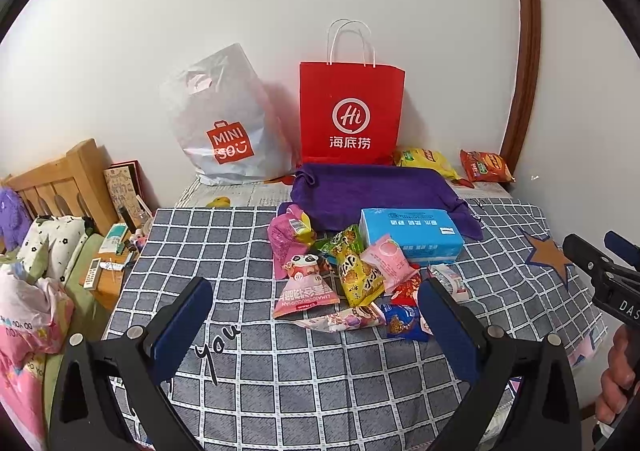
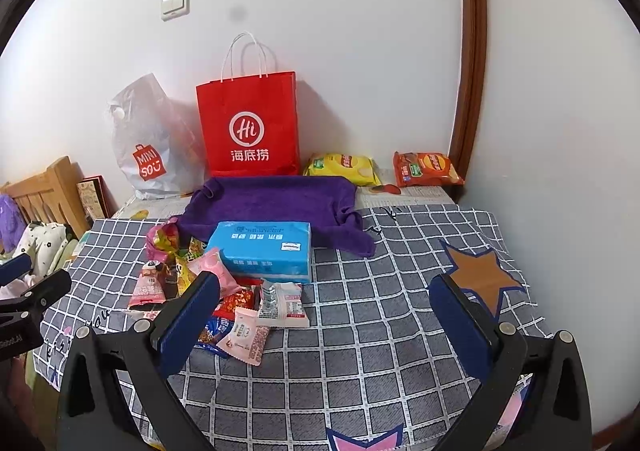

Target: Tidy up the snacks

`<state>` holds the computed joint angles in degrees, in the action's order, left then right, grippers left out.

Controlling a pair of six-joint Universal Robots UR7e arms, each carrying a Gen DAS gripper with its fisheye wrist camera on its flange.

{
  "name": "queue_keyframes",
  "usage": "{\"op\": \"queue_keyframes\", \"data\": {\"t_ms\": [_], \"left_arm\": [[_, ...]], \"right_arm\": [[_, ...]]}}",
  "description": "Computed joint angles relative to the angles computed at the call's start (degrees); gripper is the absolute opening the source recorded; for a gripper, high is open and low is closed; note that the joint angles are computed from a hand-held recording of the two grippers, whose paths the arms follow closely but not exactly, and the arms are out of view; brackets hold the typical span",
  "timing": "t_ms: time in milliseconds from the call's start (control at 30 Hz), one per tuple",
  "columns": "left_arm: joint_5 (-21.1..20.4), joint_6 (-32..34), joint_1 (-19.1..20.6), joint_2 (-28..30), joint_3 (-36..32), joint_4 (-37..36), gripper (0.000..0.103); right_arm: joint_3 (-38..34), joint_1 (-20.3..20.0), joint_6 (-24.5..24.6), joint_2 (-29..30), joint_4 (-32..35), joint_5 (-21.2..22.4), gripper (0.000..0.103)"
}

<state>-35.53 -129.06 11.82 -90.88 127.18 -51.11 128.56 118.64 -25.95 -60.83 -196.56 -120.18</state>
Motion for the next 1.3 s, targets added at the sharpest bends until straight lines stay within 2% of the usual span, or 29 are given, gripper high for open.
{"op": "queue_keyframes", "data": {"t_ms": [1300], "left_arm": [[1.5,0.2,-0.6,0.2,1.3,-1.1,0.103]], "right_arm": [[1.1,-0.7,0.8,-1.0,-1.1,1.9,0.103]]}}
